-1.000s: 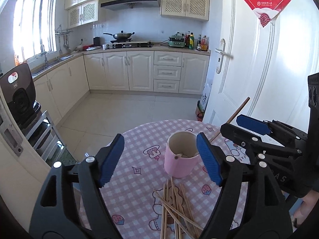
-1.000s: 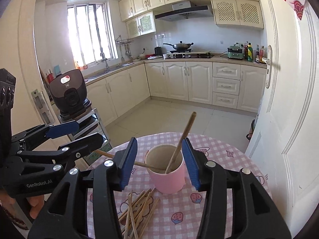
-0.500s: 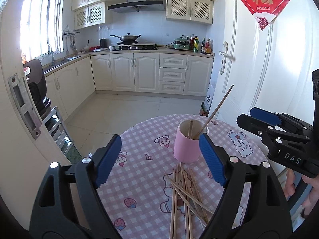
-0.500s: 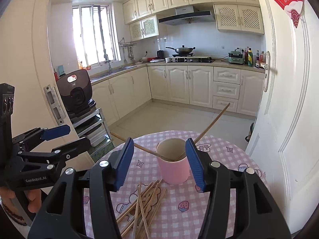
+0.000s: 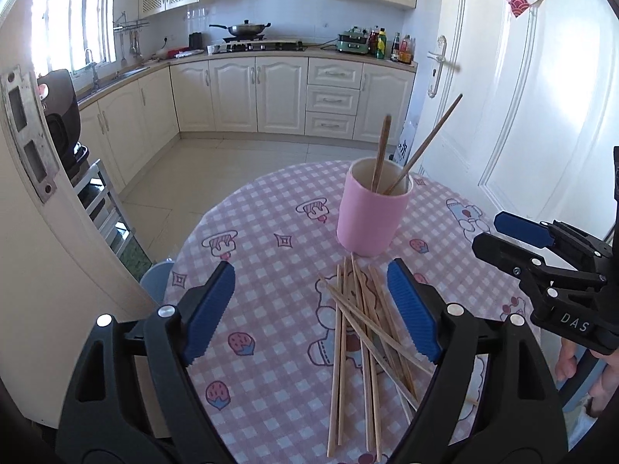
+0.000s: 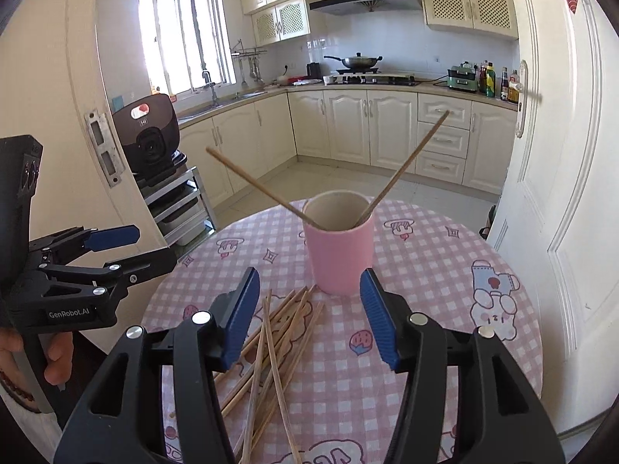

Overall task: Organize utensils
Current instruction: 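Lower the right gripper to the pile and close on another chopstick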

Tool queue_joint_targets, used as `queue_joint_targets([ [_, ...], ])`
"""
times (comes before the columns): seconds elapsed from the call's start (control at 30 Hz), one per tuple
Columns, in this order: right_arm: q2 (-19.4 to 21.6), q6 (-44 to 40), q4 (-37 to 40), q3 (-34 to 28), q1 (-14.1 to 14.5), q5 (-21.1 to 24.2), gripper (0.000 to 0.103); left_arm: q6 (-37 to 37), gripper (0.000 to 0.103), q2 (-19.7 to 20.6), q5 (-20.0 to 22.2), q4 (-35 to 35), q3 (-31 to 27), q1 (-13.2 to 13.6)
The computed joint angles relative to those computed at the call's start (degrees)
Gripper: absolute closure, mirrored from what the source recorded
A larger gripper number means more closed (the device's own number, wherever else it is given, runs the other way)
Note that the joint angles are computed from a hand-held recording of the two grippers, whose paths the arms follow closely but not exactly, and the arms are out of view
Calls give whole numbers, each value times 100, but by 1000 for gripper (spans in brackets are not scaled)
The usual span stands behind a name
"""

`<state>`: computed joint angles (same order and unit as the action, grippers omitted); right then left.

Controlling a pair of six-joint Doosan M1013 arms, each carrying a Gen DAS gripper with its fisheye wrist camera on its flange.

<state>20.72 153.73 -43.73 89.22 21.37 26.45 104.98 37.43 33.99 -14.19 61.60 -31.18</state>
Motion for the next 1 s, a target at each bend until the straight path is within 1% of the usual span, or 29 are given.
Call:
queue_joint_targets([
  [0.07,92,-570,575,-34,-33,-13,52,-128,23,63,119,125,-35,-10],
  [0.1,171,-1107,1089,-98,-59,36,52,-204,23,93,179,205,-47,-11],
  [0.2,397,-2070,1918,-281,-74,224,52,-310,23,217,478,240,-153,20],
  [0.27,531,-2525,2362,-372,-95,312,62,-440,23,283,590,303,-192,26],
  [0.3,612,-2737,2579,-446,-99,379,64,-492,23,302,591,390,-185,23],
  [0.33,667,-2865,2701,-485,-101,428,69,-528,23,317,606,444,-183,17],
  [0.37,719,-2933,2754,-520,-103,477,73,-514,23,340,651,414,-198,24],
  [0.5,875,-3304,3100,-657,-137,605,78,-608,24,447,857,405,-321,39],
  [0.6,983,-3448,3163,-785,-137,750,81,-596,29,572,1108,299,-498,58],
  [0.63,988,-3527,3237,-786,-152,723,84,-596,29,625,1228,235,-584,65],
  [0.67,1000,-3552,3268,-800,-158,749,91,-620,29,674,1317,201,-660,64],
  [0.7,995,-3488,3180,-794,-153,740,94,-659,30,720,1395,197,-726,58],
  [0.83,891,-3460,3332,-636,-251,519,96,-674,38,926,1775,114,-1032,29],
  [0.9,823,-3454,3413,-531,-307,400,98,-756,40,1039,1955,122,-1204,7],
  [1.0,736,-3456,3458,-417,-364,296,98,-902,43,1185,2175,156,-1426,-27],
])
